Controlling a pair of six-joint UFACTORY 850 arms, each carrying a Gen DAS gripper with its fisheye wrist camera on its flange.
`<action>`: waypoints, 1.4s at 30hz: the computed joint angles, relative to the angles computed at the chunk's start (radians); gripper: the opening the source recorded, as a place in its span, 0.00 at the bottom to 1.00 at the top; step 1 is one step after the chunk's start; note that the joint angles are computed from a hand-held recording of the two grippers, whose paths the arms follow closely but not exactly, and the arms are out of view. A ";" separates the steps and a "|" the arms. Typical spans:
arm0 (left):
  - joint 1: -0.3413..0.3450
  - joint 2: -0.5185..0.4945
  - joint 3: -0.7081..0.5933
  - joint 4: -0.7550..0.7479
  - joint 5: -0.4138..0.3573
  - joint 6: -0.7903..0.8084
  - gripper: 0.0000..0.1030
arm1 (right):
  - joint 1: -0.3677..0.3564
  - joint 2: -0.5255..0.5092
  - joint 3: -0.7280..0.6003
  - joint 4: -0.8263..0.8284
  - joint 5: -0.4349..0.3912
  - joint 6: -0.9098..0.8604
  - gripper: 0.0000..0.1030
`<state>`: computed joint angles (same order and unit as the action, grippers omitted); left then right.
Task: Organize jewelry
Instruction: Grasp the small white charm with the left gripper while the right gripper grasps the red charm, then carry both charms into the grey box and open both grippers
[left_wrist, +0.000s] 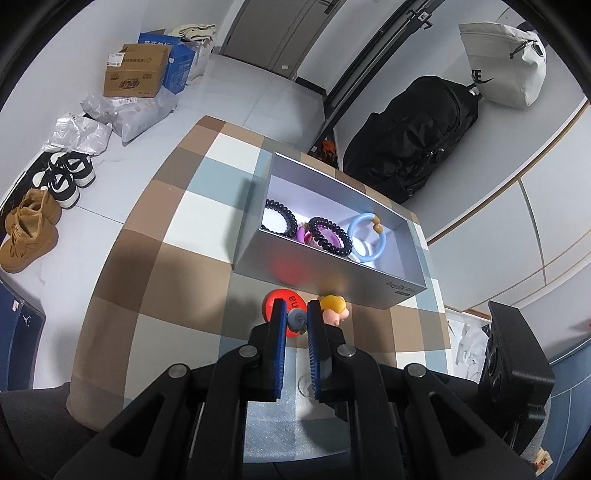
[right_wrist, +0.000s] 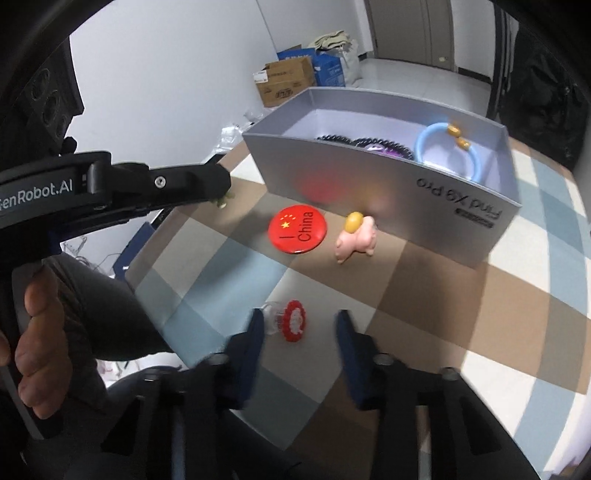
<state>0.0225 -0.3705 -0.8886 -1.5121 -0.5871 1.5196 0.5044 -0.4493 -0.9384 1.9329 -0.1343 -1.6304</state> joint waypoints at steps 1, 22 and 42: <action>0.001 0.000 0.000 -0.002 -0.002 0.001 0.06 | 0.001 0.000 -0.002 0.000 0.001 -0.005 0.21; -0.034 0.019 0.005 -0.076 0.054 0.074 0.06 | -0.031 0.029 0.019 0.365 -0.029 -0.302 0.14; -0.080 0.016 -0.047 -0.185 0.087 0.117 0.06 | -0.062 0.149 0.062 0.993 -0.091 -0.970 0.14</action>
